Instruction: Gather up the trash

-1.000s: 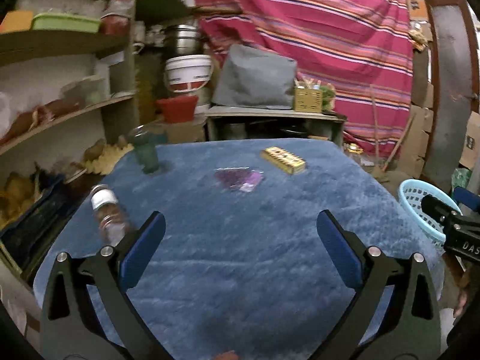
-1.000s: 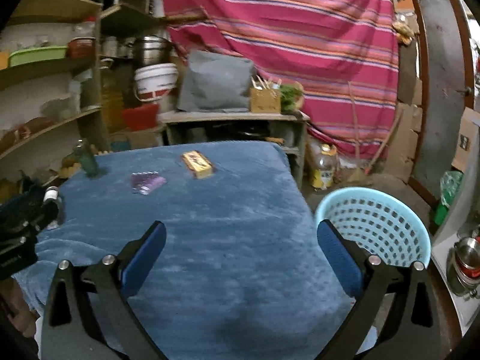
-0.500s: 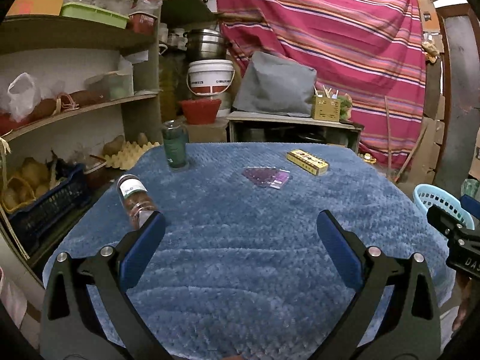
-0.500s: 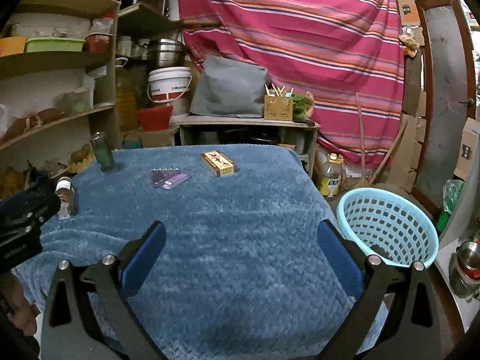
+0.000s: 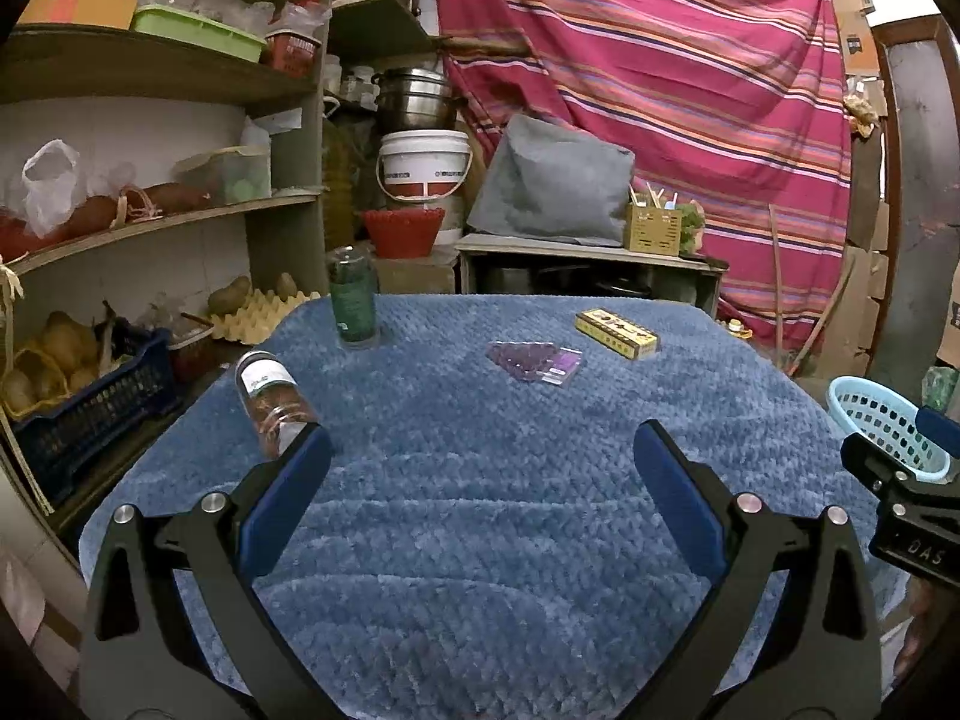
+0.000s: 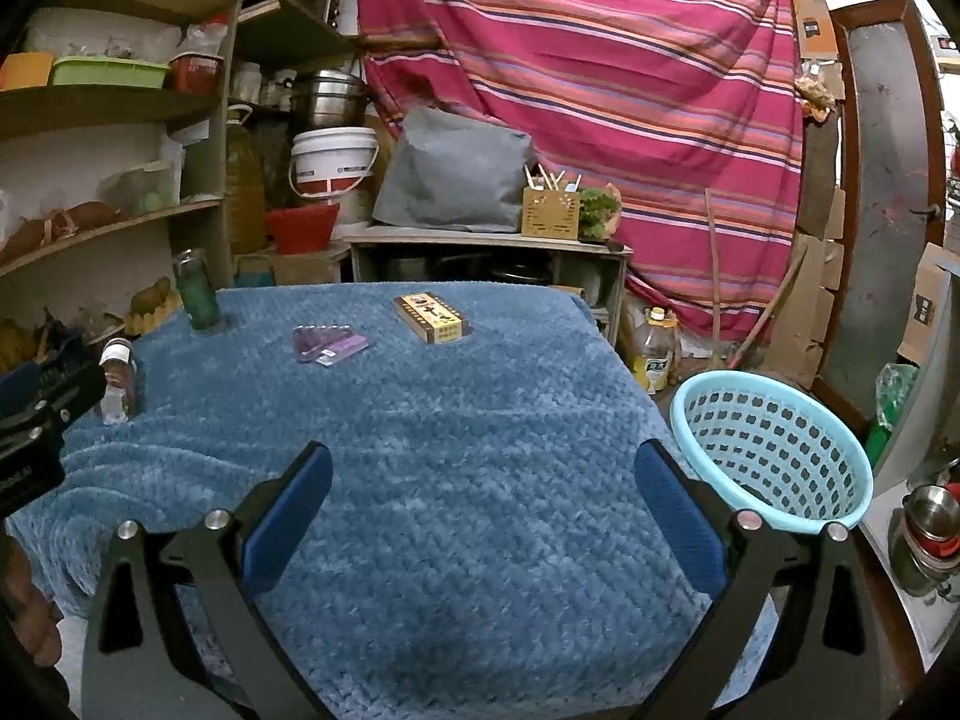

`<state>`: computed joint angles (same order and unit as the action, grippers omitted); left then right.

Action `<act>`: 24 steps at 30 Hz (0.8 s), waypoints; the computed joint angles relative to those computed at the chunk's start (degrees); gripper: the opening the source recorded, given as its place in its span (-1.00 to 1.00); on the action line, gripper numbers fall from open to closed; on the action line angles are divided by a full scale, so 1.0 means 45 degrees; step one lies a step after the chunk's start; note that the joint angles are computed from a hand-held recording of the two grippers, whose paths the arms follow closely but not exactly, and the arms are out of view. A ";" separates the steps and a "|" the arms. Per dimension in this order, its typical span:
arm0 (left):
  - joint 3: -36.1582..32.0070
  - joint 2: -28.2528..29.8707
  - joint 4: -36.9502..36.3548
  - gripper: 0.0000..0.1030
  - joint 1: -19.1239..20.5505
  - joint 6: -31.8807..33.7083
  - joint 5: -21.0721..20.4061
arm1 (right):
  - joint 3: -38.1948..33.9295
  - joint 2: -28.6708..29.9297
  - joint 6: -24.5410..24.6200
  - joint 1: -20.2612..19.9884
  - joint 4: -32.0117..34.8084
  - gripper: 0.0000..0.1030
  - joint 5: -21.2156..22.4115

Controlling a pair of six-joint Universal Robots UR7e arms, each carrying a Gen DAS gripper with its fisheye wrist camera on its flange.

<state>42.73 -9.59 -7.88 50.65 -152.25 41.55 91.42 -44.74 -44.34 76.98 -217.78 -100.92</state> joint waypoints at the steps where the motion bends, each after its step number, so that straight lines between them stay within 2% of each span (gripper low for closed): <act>1: 0.0089 -0.0044 -0.0113 0.90 -0.0004 0.0066 -0.0008 | -0.0010 0.0011 -0.0022 0.0002 -0.0009 0.91 0.0029; 5: 0.0495 -0.0225 -0.0565 0.90 -0.0043 0.0378 -0.0037 | 0.0036 0.0008 -0.0138 -0.0034 -0.0148 0.91 0.0232; 24: 0.0818 -0.0403 -0.0678 0.90 -0.0080 0.0307 0.0058 | 0.0161 -0.0044 -0.0183 -0.0021 -0.0403 0.91 0.0354</act>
